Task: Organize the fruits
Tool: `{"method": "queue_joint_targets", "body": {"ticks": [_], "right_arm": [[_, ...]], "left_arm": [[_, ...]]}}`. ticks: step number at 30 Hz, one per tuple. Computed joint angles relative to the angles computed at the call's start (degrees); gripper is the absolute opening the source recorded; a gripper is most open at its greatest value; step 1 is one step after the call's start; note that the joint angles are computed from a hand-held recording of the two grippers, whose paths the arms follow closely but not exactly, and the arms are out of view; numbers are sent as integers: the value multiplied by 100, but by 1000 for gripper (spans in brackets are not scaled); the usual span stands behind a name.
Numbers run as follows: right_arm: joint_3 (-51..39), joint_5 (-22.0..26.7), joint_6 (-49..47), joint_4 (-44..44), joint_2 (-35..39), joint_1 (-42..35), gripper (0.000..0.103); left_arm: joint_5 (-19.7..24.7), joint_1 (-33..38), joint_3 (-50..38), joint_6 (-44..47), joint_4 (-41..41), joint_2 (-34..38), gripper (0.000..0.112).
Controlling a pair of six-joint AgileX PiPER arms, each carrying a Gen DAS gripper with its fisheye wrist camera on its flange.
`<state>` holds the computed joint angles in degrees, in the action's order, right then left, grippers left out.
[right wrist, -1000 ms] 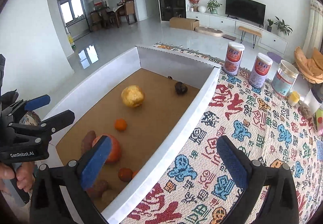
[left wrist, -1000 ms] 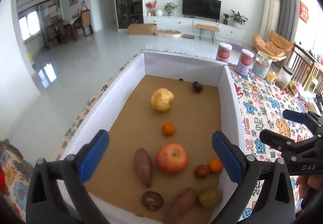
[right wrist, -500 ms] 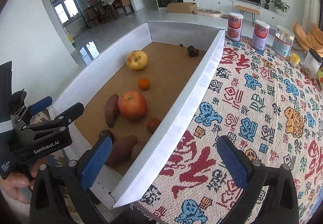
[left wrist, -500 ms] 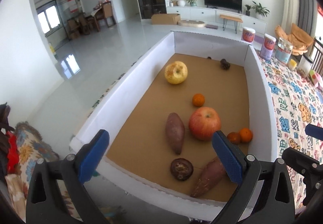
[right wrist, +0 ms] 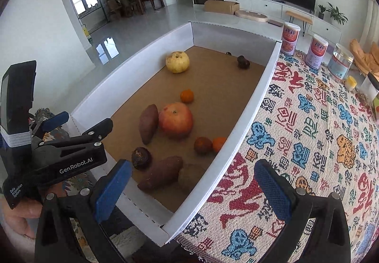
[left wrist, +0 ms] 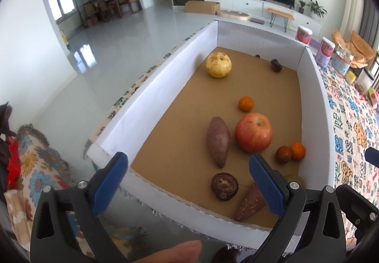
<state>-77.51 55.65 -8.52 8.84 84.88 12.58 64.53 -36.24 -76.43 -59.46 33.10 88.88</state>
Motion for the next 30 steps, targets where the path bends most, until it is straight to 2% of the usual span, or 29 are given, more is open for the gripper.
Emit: {"method": "queue_joint_targets", "body": {"ticks": [12, 22, 30], "right_arm": [[-356, 199, 357, -224, 238, 162, 103], [-734, 445, 928, -721, 470, 350, 103], [-902, 698, 1384, -1280, 450, 611, 103]], "left_arm": [[-21, 272, 57, 270, -235, -169, 102], [52, 566, -317, 1283, -754, -339, 102], [-53, 681, -128, 1092, -893, -414, 102]]}}
